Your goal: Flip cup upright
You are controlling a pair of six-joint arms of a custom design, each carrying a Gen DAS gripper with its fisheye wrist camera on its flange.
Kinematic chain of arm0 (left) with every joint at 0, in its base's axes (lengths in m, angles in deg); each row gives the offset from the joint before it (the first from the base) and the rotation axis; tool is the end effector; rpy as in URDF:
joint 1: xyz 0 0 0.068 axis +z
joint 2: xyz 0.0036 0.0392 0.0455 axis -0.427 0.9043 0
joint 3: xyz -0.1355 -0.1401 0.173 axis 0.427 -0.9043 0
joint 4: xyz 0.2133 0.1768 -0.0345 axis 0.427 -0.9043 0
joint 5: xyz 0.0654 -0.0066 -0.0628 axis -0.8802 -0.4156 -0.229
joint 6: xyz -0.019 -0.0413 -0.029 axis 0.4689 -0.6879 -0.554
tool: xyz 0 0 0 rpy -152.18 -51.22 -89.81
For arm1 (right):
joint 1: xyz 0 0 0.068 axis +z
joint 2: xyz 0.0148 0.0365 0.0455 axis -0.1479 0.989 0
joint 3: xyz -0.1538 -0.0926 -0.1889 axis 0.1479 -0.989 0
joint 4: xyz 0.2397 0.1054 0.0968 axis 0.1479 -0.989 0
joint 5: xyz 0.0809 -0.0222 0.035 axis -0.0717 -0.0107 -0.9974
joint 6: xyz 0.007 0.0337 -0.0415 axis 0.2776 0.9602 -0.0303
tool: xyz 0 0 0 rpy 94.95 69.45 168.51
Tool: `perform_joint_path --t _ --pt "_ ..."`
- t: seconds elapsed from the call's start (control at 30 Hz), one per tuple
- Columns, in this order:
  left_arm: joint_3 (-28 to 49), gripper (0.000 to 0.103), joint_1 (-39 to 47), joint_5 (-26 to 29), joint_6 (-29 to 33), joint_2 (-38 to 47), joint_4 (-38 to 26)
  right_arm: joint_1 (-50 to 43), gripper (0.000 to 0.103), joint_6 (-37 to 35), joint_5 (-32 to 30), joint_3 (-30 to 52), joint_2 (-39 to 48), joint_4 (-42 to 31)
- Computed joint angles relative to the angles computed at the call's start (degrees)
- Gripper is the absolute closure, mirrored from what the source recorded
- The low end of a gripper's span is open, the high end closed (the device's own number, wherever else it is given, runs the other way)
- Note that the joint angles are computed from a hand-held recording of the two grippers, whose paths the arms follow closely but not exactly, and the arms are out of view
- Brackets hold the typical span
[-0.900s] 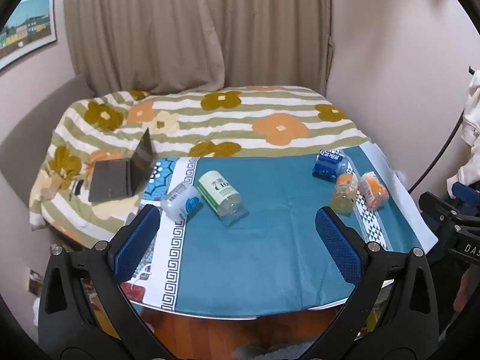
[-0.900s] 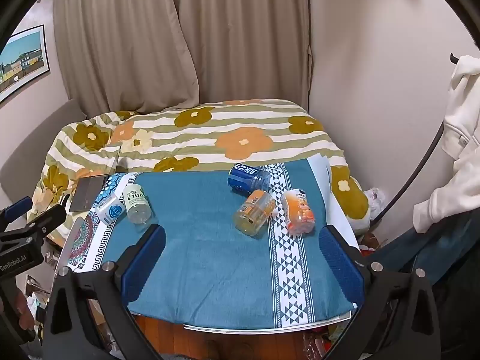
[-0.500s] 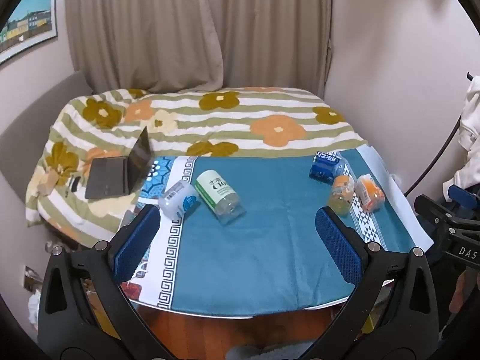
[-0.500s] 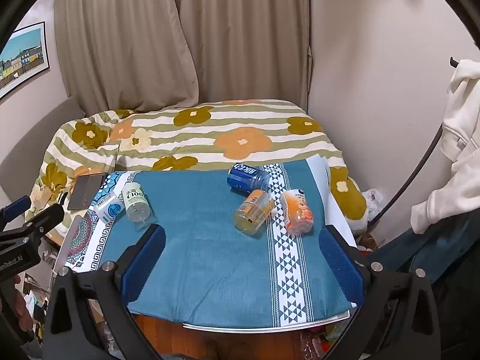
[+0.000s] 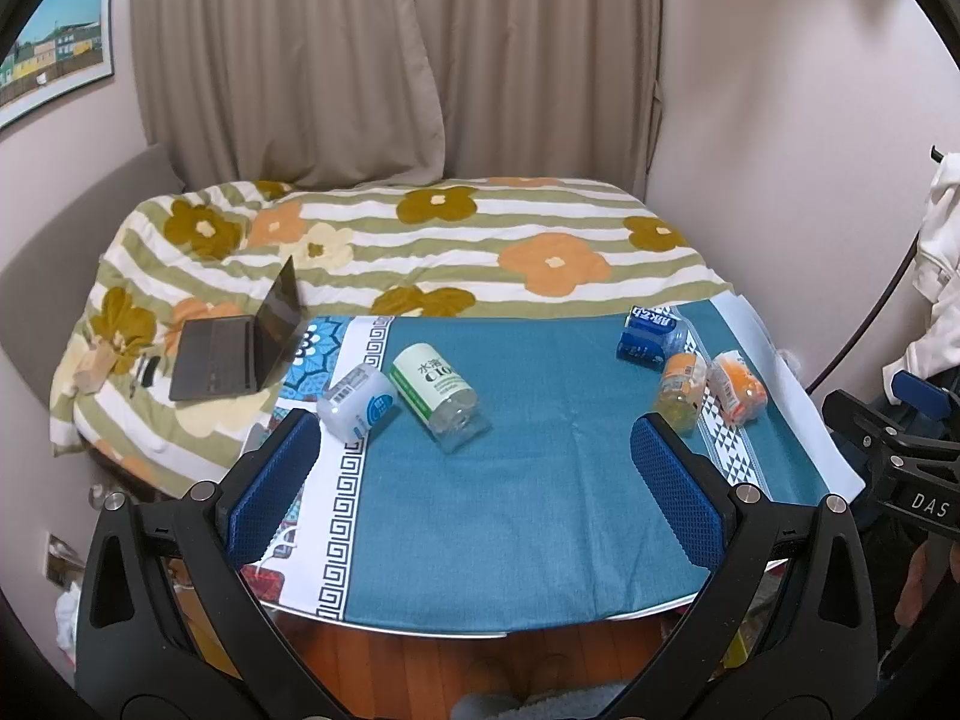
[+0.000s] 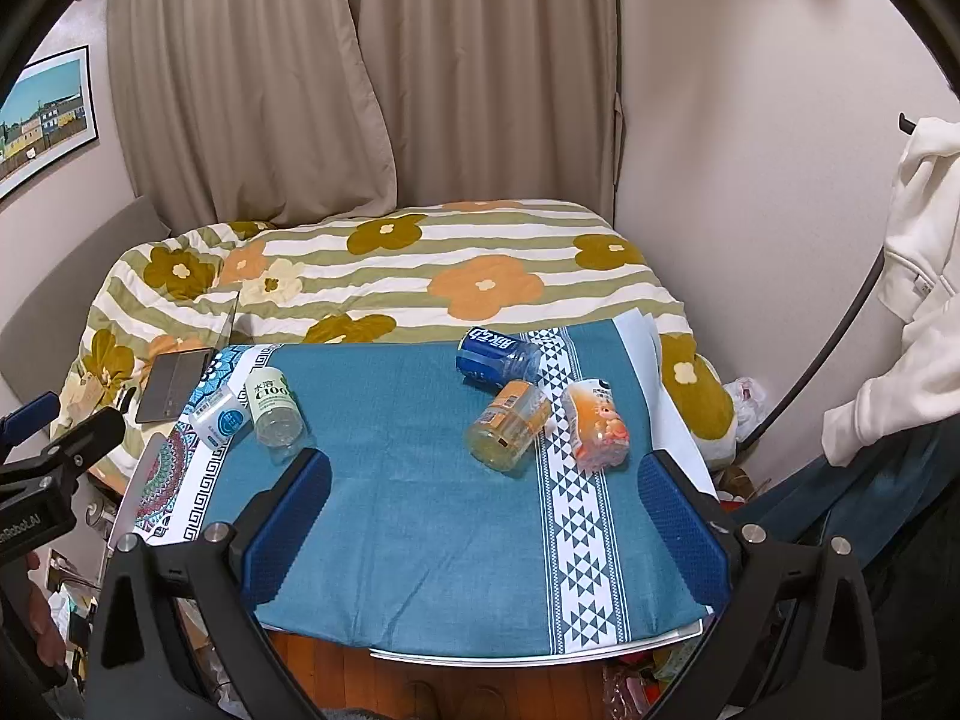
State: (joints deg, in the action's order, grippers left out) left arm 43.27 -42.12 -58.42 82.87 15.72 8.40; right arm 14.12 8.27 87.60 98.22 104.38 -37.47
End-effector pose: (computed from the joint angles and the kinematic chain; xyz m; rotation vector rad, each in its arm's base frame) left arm 0.2189 -0.0642 0.3513 0.2562 2.2701 -0.1150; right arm 0.2005 0.0689 0.3110 0.2239 2.3158 -0.0568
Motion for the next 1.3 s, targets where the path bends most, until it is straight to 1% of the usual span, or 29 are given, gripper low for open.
perform_joint_path --t 0.73,1.3 --pt "-0.6 0.0 0.1 0.1 -0.1 -0.3 0.6 0.1 0.001 0.1 0.2 0.6 0.7 0.2" --pt "-0.3 0.0 2.0 1.8 0.9 0.1 1.0 0.6 0.001 0.6 0.6 0.8 1.3 0.4"
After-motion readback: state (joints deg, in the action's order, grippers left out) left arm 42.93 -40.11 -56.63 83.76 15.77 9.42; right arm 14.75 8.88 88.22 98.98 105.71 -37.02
